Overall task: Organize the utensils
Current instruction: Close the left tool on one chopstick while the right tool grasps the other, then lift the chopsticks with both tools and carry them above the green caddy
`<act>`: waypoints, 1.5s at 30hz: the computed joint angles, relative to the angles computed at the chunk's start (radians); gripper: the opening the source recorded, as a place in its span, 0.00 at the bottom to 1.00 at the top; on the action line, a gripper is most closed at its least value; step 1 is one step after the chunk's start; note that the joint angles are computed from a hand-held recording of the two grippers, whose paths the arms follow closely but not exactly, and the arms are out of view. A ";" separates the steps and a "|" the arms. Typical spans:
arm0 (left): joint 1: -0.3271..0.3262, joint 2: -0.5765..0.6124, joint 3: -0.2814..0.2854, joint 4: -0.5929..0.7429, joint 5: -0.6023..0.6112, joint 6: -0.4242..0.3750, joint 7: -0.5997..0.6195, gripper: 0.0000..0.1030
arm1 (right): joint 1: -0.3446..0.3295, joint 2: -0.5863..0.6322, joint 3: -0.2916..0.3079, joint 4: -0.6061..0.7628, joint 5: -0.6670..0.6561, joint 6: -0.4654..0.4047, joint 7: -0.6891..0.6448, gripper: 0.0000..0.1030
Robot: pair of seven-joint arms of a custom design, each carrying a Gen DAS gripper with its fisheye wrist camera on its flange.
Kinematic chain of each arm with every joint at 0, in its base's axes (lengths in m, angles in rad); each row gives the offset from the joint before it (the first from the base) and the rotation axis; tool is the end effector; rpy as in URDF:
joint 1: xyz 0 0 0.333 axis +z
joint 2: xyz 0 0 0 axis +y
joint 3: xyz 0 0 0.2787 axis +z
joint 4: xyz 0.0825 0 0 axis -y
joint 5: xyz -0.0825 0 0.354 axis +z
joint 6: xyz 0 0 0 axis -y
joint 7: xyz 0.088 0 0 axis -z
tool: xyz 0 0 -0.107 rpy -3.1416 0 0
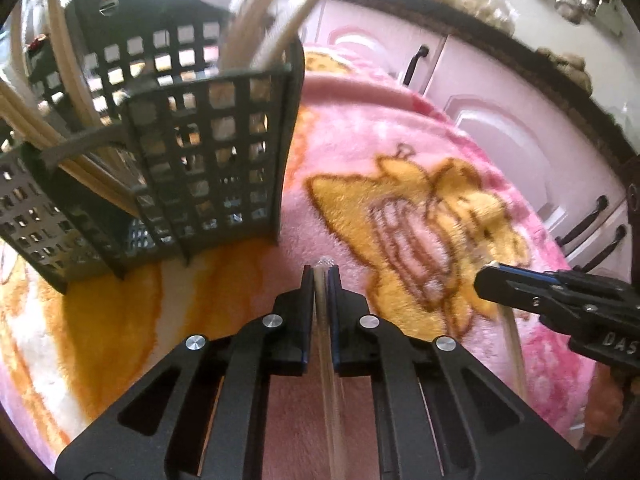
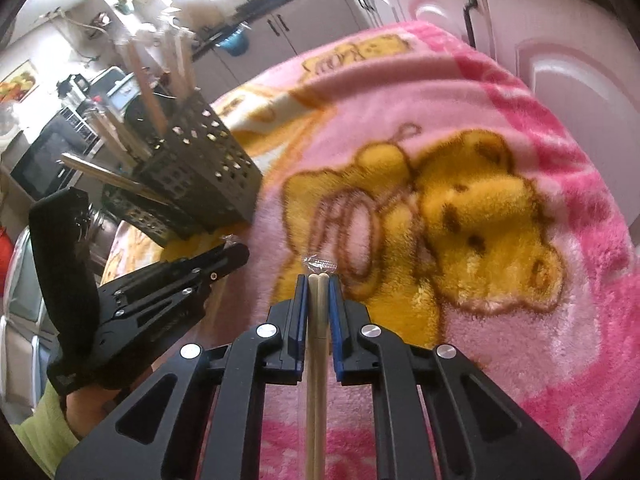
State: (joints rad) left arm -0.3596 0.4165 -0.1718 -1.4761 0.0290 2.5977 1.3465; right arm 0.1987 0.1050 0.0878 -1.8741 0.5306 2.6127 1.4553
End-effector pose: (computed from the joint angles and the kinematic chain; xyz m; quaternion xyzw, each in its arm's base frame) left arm 0.6014 -0.3293 0.4997 -0.5615 0.7505 -0.3269 0.1209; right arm 0.5810 0.1577 0.4999 -0.6672 0.6517 -0.0400 0.3586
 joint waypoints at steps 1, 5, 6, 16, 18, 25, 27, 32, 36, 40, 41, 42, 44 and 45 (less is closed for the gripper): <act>0.006 -0.014 -0.004 -0.018 -0.009 0.016 0.006 0.02 | 0.002 -0.009 0.003 -0.009 0.003 0.014 -0.009 0.10; 0.026 -0.089 -0.013 -0.109 -0.036 0.100 0.023 0.02 | 0.014 -0.039 0.009 -0.037 0.035 0.050 -0.054 0.10; 0.030 -0.110 -0.012 -0.134 -0.039 0.122 0.024 0.02 | 0.020 -0.048 0.010 -0.044 0.045 0.061 -0.067 0.10; 0.063 -0.277 0.012 -0.320 0.003 0.308 -0.044 0.02 | 0.085 -0.061 0.027 -0.013 0.105 0.170 -0.168 0.10; 0.076 -0.299 0.013 -0.339 0.016 0.329 -0.057 0.01 | 0.096 -0.056 0.034 0.003 0.111 0.201 -0.183 0.10; 0.127 -0.361 0.005 -0.372 0.022 0.384 -0.067 0.01 | 0.121 -0.024 0.068 0.073 0.109 0.314 -0.231 0.10; 0.134 -0.365 0.006 -0.368 0.048 0.395 -0.092 0.01 | 0.120 -0.009 0.075 0.099 0.104 0.329 -0.235 0.10; 0.162 -0.391 0.007 -0.376 0.079 0.417 -0.122 0.01 | 0.115 0.031 0.099 0.168 0.061 0.367 -0.211 0.10; 0.184 -0.394 0.005 -0.364 0.052 0.422 -0.109 0.01 | 0.107 0.063 0.116 0.215 0.001 0.401 -0.167 0.10; 0.201 -0.402 0.006 -0.353 0.035 0.429 -0.099 0.01 | 0.108 0.108 0.113 0.273 -0.122 0.429 -0.071 0.10; 0.206 -0.401 0.008 -0.344 0.041 0.431 -0.105 0.01 | 0.108 0.123 0.114 0.294 -0.149 0.437 -0.048 0.10; 0.209 -0.400 0.009 -0.338 0.045 0.432 -0.108 0.01 | 0.112 0.136 0.107 0.311 -0.183 0.445 -0.015 0.10; 0.217 -0.398 0.012 -0.322 0.049 0.433 -0.111 0.01 | 0.108 0.161 0.106 0.347 -0.232 0.452 0.032 0.10; 0.220 -0.396 0.015 -0.311 0.050 0.437 -0.112 0.01 | 0.101 0.174 0.112 0.367 -0.248 0.455 0.050 0.10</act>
